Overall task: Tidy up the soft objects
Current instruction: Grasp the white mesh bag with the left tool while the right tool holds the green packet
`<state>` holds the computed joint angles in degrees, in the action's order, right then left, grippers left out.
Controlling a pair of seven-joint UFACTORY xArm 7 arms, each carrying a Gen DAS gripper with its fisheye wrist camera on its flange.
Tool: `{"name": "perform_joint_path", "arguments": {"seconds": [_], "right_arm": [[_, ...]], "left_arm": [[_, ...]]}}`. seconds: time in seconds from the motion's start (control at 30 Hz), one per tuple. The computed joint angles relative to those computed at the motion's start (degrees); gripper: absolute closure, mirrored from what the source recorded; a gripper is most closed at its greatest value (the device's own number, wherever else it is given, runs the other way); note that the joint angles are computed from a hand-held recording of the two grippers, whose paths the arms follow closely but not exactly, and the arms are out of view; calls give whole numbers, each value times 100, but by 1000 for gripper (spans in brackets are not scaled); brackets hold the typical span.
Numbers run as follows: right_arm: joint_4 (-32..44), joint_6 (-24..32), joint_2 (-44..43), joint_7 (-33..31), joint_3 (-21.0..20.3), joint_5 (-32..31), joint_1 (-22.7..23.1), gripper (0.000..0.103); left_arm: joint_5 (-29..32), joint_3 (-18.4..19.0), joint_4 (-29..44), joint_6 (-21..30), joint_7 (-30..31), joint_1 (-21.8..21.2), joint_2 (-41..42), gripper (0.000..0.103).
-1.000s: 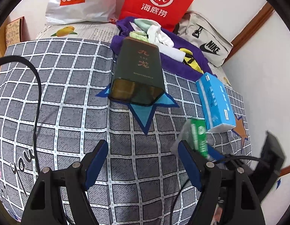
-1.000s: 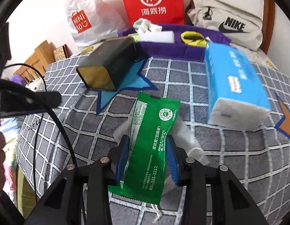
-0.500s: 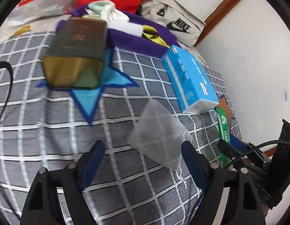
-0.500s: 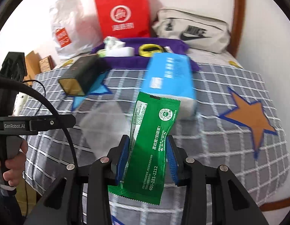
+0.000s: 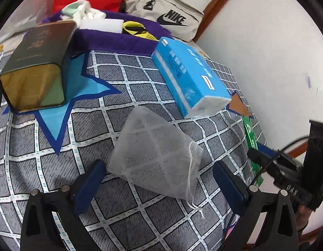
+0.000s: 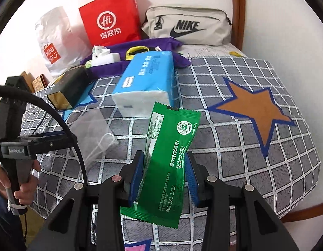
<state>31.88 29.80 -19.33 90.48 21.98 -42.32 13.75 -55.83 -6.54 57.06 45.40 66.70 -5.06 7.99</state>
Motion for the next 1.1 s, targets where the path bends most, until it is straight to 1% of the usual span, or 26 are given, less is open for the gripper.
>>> {"name": "perform_joint_path", "arguments": {"seconds": [0.1,0.17,0.2,0.27,0.33,0.37,0.43,0.53,0.63,0.7,0.8,0.87,1.03,1.07,1.1], "right_arm": [[-69,-55,-46,47,-21,10,-20,64],[-77,-48,-51,60,-9,-2,-41,64],[-84,-53,-54,60,-8,-8,-48,64],[-100,-66,-54,65,-12,3,-56,64],[-117,-91,-55,50,-16,22,-51,64],[-127,-94,-55,40,-18,31,-52,64],[-147,-119,-54,64,-15,40,-65,64],[-212,-202,-70,71,-28,72,-82,64],[-249,-265,-67,85,-31,101,-108,64],[-272,-320,-56,86,-33,118,-130,64],[-298,-419,-51,107,-14,94,-169,64],[-309,-481,-48,137,9,64,-202,64],[-274,-539,30,127,29,37,-216,64],[-268,-552,38,111,26,33,-209,64],[-250,-528,50,108,37,26,-209,64]], "left_arm": [[122,-30,-72,-158,115,-64,-59,0],[228,-47,-78,-177,177,-104,-67,0],[297,-63,-113,-285,214,-144,-86,0],[574,-96,-246,-598,157,-264,-180,0],[861,-139,-426,-1028,105,-402,-277,0],[1032,-176,-540,-1328,68,-495,-317,0],[1298,-207,-691,-1693,-59,-613,-363,0],[1576,-228,-808,-2033,-251,-714,-386,0],[1733,-279,-974,-2434,-310,-798,-415,0],[1653,-288,-993,-2471,-264,-790,-424,0],[1274,-317,-1068,-2592,43,-777,-460,0],[1161,-315,-1077,-2650,51,-794,-456,0],[1502,-308,-1075,-2737,-322,-846,-434,0],[1640,-300,-1072,-2747,-444,-862,-431,1],[1723,-296,-1074,-2722,-518,-864,-451,6]]}}
